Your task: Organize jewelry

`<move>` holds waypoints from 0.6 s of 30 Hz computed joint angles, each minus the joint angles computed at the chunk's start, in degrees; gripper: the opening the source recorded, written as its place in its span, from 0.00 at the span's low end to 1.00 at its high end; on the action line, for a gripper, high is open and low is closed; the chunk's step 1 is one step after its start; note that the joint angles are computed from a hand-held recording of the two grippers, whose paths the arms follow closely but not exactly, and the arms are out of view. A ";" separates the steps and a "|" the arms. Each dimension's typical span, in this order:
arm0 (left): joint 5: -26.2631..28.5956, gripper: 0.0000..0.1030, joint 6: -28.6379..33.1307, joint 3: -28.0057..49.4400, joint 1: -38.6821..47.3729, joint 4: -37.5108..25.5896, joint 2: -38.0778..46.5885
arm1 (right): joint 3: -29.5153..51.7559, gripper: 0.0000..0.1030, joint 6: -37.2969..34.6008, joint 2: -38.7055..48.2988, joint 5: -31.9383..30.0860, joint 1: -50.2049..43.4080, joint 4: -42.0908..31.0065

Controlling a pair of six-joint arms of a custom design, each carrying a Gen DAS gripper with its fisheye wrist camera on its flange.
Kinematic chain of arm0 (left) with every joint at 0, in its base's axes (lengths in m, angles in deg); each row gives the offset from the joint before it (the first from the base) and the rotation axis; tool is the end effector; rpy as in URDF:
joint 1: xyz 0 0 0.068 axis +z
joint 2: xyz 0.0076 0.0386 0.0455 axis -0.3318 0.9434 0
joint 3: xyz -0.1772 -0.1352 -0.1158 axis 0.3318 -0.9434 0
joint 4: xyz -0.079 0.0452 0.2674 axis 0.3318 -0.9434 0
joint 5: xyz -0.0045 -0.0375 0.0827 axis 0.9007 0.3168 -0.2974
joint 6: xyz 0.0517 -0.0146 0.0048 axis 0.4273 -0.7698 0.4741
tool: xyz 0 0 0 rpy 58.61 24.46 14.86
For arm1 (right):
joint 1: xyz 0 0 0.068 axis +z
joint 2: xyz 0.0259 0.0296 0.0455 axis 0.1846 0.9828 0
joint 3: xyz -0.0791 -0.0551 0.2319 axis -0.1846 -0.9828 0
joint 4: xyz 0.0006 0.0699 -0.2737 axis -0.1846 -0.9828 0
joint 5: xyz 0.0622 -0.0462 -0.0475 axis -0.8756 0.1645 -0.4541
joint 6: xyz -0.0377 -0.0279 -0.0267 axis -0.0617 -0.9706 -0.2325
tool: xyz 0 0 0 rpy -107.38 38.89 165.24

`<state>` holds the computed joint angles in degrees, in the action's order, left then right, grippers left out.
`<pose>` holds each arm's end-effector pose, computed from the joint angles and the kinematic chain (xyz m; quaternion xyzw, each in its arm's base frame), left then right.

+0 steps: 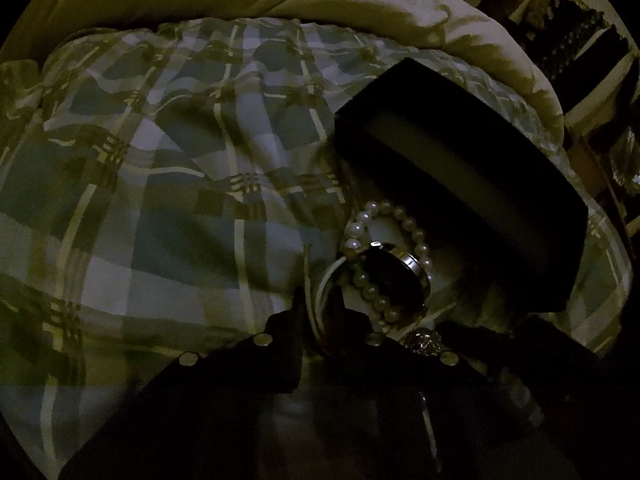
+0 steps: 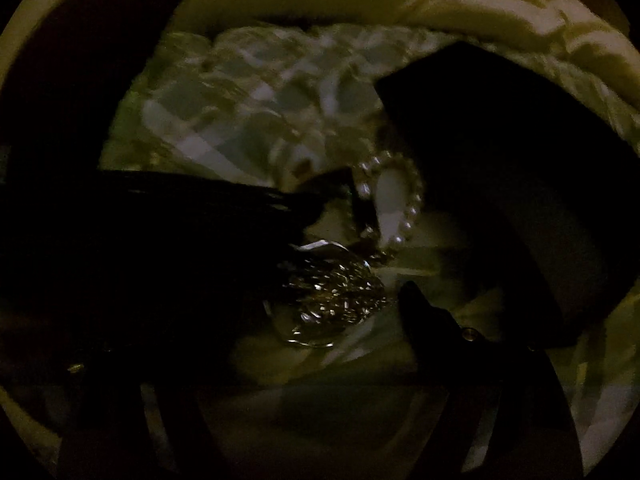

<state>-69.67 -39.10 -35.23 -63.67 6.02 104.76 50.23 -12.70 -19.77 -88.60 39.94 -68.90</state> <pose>0.1702 -0.1578 0.0858 -0.0467 0.9645 -0.1218 0.2294 0.1546 0.0965 0.1079 -0.2743 0.9237 0.1725 0.2044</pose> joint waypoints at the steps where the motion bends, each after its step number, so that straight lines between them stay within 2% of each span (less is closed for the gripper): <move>1: -0.12 0.11 -0.24 -0.25 -0.21 0.21 -0.26 | -0.45 0.66 -0.10 -1.30 0.98 0.10 -0.42; 4: 0.07 0.10 -0.71 -1.17 -0.19 0.97 -1.10 | -1.21 0.55 -1.57 -3.86 -0.78 -2.05 -1.99; 8: -0.25 0.10 -1.66 -2.51 -0.73 1.05 -3.21 | -3.21 0.54 -2.92 -10.22 -5.59 -6.37 -6.37; 9: -0.44 0.10 -1.97 -2.97 -0.94 0.84 -4.07 | -3.87 0.54 -1.73 -8.47 -5.58 -5.67 -2.83; 11: -0.97 0.10 -2.73 -3.96 -1.51 0.06 -6.25 | -4.11 0.54 -2.64 -10.60 -7.58 -7.38 -4.14; 18: -3.47 0.10 -5.59 -5.41 -4.01 -5.74 -15.66 | -4.94 0.54 -6.05 -25.55 -10.18 -10.25 -13.79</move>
<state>-73.14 -44.69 -40.64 -67.68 0.29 89.10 45.29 -18.75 -45.32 -98.78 29.70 -82.68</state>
